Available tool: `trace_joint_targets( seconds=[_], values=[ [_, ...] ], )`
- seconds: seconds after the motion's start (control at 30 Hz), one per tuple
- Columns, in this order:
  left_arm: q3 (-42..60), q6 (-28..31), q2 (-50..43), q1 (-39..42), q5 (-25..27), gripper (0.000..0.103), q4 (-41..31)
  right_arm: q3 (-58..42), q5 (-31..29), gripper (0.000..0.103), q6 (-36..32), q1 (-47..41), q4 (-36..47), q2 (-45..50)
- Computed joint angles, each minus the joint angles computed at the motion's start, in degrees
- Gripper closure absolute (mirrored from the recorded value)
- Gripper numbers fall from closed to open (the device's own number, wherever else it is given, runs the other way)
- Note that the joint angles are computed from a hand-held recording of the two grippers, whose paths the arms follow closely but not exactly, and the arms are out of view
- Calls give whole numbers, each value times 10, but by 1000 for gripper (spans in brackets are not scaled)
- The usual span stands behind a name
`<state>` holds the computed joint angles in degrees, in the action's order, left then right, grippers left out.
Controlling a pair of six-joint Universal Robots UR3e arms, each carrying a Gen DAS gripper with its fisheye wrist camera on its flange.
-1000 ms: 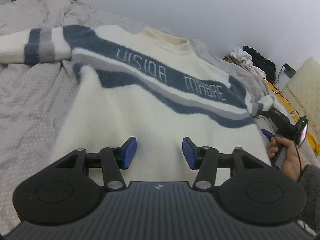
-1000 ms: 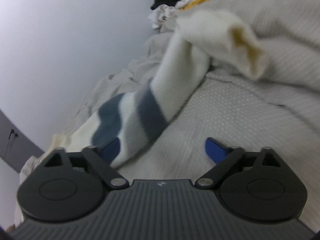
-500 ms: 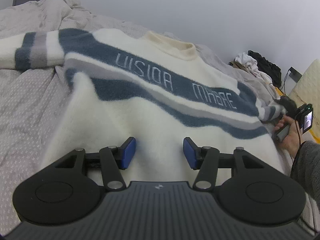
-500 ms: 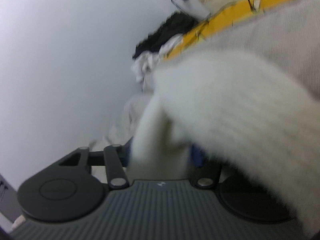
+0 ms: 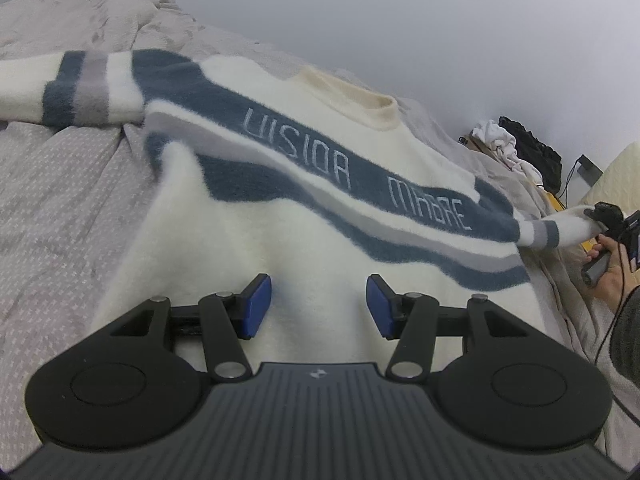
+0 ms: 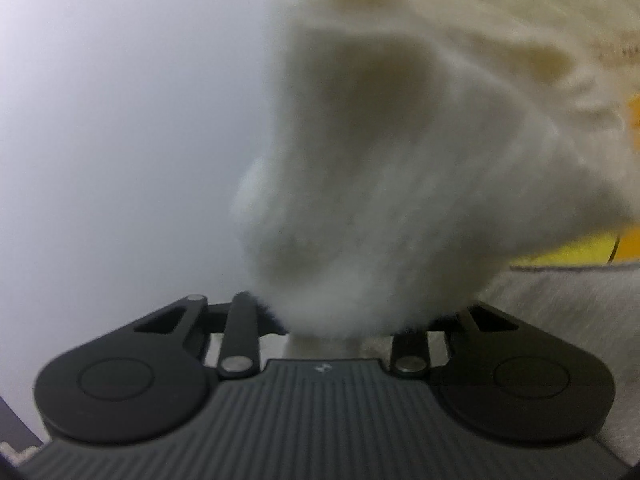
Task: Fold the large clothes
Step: 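Grasp the sleeve cuff with the right gripper and lift it toward the body, then fold the held sleeve across the sweater body with the right gripper, release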
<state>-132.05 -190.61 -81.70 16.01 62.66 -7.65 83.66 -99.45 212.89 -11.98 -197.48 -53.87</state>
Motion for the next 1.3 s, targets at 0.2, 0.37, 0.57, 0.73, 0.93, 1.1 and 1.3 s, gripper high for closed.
trace_joint_targets(
  seconds=[0.2, 0.37, 0.57, 0.73, 0.93, 1.1, 1.3],
  values=[
    [-1, 25, 37, 24, -18, 44, -42, -8, -34, 71, -25, 44, 60, -58],
    [-6, 37, 83, 57, -28, 44, -61, -75, -71, 71, -103, 120, 138, -94],
    [-22, 62, 165, 157, -101, 44, -129, -229, -159, 71, -222, 265, 213, -64],
    [-22, 89, 226, 245, -157, 44, -202, -309, -240, 71, -315, 402, 224, -7],
    [-24, 159, 328, 372, -265, 44, -380, -351, -300, 71, -374, 536, 220, 76],
    [-19, 171, 341, 403, -291, 44, -422, -443, -321, 71, -355, 592, 280, 175],
    [-24, 137, 266, 372, -276, 44, -324, -524, -296, 70, -299, 597, 375, 270]
  ],
)
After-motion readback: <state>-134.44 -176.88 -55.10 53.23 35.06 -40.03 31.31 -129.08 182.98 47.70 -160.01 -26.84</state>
